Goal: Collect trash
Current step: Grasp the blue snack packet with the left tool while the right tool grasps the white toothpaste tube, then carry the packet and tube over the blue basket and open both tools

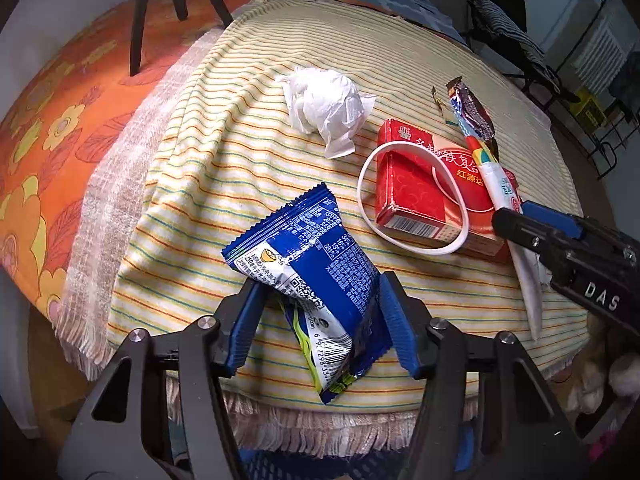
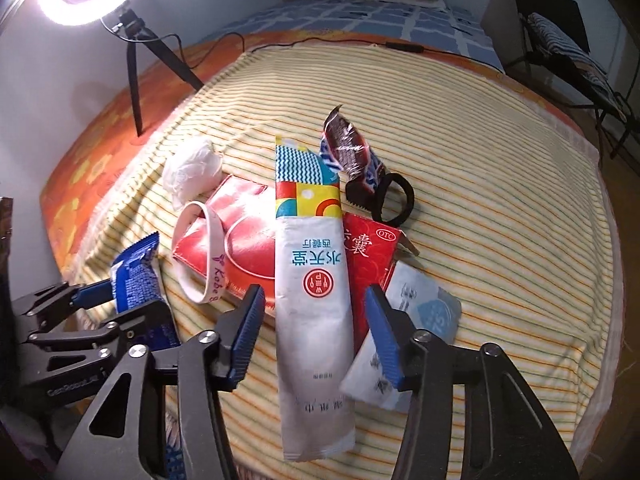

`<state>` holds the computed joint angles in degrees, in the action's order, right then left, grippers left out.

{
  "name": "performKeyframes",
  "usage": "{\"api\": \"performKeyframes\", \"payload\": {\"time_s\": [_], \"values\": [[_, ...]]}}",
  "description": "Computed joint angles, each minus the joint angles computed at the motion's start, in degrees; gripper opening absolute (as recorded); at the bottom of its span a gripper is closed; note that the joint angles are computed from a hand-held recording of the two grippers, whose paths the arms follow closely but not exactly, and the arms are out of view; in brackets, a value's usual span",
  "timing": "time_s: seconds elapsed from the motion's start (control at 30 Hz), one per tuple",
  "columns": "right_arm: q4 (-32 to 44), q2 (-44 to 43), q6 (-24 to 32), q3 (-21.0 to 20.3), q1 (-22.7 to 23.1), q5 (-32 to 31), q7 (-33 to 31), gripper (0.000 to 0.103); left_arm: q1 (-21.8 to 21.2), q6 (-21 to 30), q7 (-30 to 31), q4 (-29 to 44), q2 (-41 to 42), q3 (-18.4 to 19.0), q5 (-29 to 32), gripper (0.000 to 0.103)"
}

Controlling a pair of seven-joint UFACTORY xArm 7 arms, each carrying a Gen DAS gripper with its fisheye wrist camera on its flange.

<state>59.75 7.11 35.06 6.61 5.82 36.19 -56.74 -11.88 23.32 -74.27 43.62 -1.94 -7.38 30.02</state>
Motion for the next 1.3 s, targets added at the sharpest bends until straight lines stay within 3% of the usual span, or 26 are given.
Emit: {"api": "performKeyframes", "payload": {"time_s": [0.27,0.4,0.9,1.3], "values": [[0.1,0.1,-1.0,0.3,0.5,-2.0,1.4,0.026,0.6,-1.1,-0.6,-3.6,-3.5,-0.9,-0.7,0.053],[0.4,0.0,0.1,0.4,-0.1,1.2,0.1,0.018,1.5,-1.5,-0.7,-4.9,-5.0,-1.5,-0.9,0.053],[-1.1,-3.9,3.8,-0.8,-0.2,11.4,-5.5,0.017,5.7,-2.7,0.4,-12.7,-16.3,-5.3,-5.2,0.053],[-8.4,-13.1,6.3,-4.2,2.0,13.9,-9.0,0.017,4.1,-0.3,5.4,-18.3,-27.8,-8.2,-12.7,0.053]]}}
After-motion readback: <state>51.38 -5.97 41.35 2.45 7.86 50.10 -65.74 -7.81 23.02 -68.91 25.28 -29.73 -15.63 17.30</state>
